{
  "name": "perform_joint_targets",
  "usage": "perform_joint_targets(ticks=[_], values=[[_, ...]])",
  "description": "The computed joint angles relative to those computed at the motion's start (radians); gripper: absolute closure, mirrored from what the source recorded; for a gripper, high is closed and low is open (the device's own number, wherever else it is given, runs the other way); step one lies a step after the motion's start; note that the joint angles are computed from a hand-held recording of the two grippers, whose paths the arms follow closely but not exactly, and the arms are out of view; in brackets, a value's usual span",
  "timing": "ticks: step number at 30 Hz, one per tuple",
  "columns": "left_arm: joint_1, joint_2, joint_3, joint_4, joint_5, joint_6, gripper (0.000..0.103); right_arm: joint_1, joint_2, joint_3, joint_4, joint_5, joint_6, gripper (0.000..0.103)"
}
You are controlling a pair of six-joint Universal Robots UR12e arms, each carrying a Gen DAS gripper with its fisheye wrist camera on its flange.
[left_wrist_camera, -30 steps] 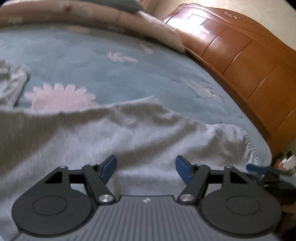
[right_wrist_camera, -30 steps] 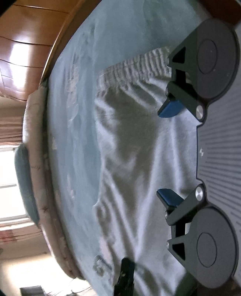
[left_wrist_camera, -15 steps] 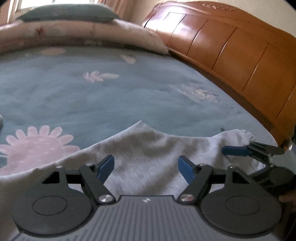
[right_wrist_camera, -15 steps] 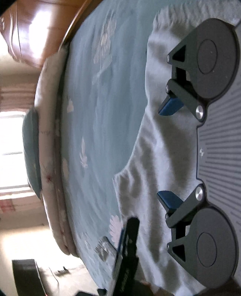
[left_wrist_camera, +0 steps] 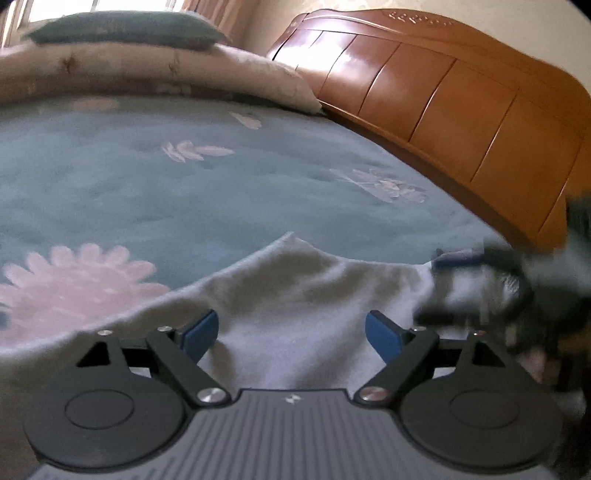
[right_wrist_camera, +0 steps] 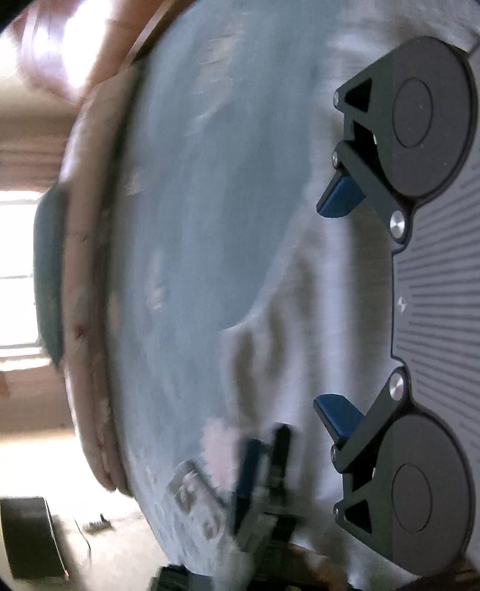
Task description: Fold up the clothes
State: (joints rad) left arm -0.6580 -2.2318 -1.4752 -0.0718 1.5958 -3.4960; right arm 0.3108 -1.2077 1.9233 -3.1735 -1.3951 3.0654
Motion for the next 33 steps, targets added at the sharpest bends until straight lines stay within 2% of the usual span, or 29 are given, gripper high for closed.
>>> perform_joint_targets(ticks=[4, 8, 11, 13, 22, 30, 33], values=[[0.018, 0.029, -0.019, -0.099, 0.02, -0.039, 0.013, 0.005, 0.051, -0.119, 0.064, 0.107, -0.023, 0.0], [0.033, 0.034, -0.043, -0.061, -0.021, -0.06, 0.008, -0.006, 0.114, -0.21, 0.133, 0.319, 0.076, 0.0], [0.028, 0.034, -0.043, -0.069, -0.012, -0.022, 0.006, -0.007, 0.148, -0.247, 0.196, 0.384, 0.113, 0.0], [0.024, 0.031, -0.036, -0.076, -0.008, -0.017, 0.005, -0.001, 0.158, -0.253, 0.237, 0.354, 0.126, 0.0], [0.026, 0.033, -0.047, -0.056, -0.01, -0.011, 0.001, 0.016, 0.149, -0.205, 0.139, 0.277, 0.023, 0.0], [0.028, 0.029, -0.045, -0.048, -0.015, -0.013, 0.001, 0.007, 0.173, -0.227, 0.101, 0.302, 0.104, 0.0], [0.03, 0.028, -0.048, -0.037, -0.022, -0.025, 0.001, 0.014, 0.181, -0.241, 0.11, 0.287, 0.109, 0.0]])
